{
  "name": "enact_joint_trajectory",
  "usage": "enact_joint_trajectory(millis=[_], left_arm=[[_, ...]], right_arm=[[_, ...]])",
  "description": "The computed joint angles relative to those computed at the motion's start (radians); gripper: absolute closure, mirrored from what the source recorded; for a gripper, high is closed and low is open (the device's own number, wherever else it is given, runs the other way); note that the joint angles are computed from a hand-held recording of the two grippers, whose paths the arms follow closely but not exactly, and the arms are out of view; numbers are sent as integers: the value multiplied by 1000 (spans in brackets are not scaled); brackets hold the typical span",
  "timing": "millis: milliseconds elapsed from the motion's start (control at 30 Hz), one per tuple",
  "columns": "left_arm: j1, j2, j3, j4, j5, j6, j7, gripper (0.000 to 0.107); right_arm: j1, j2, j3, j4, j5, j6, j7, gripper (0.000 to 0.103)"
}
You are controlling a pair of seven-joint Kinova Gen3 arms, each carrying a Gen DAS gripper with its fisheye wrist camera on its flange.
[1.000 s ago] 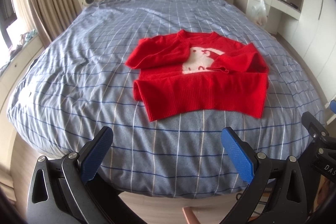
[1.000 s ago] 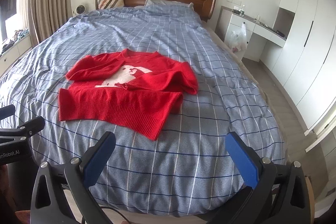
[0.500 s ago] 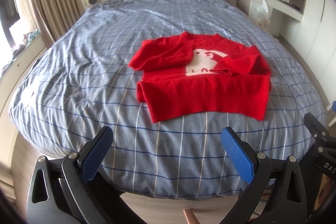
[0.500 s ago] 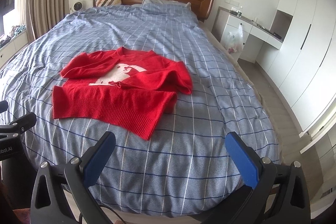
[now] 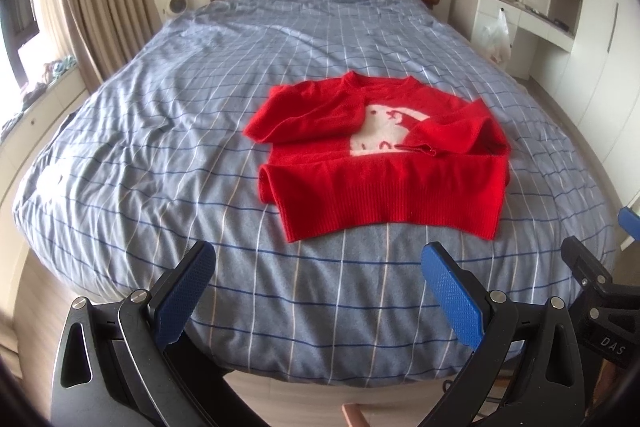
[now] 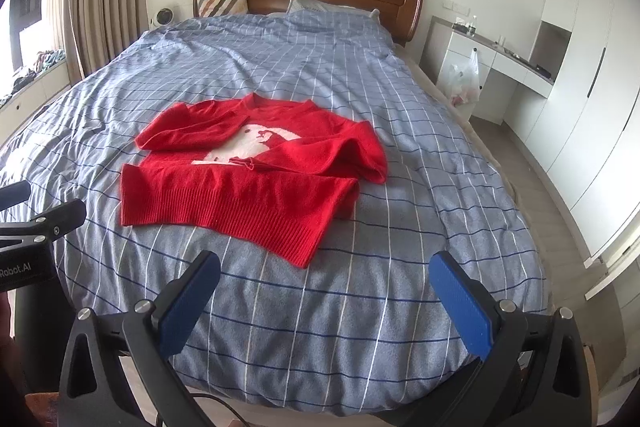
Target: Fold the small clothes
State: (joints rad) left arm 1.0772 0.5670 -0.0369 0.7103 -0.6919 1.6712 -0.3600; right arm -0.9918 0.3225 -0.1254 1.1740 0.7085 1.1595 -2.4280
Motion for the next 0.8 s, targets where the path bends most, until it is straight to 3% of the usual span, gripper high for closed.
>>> enact_joint_trajectory(millis=[400,500,667,733,800], left_arm=[[-5,18,-5,-23,24,-1,-23,5],[-21,-32,4,92,34,-89,15,5],[-126,-146,47,323,106,-270,82,5],[-155,-175,21,416,139,-332,104,5],[-234,-198,67,508,146,-409,125,5]], right_arm=[[22,-10,-6,23,-21,-22,-15,0],[39,-25,-9,48,-36,-60,-15,0],[122,-94,-12,173,-85,-243,-18,0],[178,-109,-22,225,-114,-324,-7,0],[271,-101,-61,262,-191,-405,53,0]])
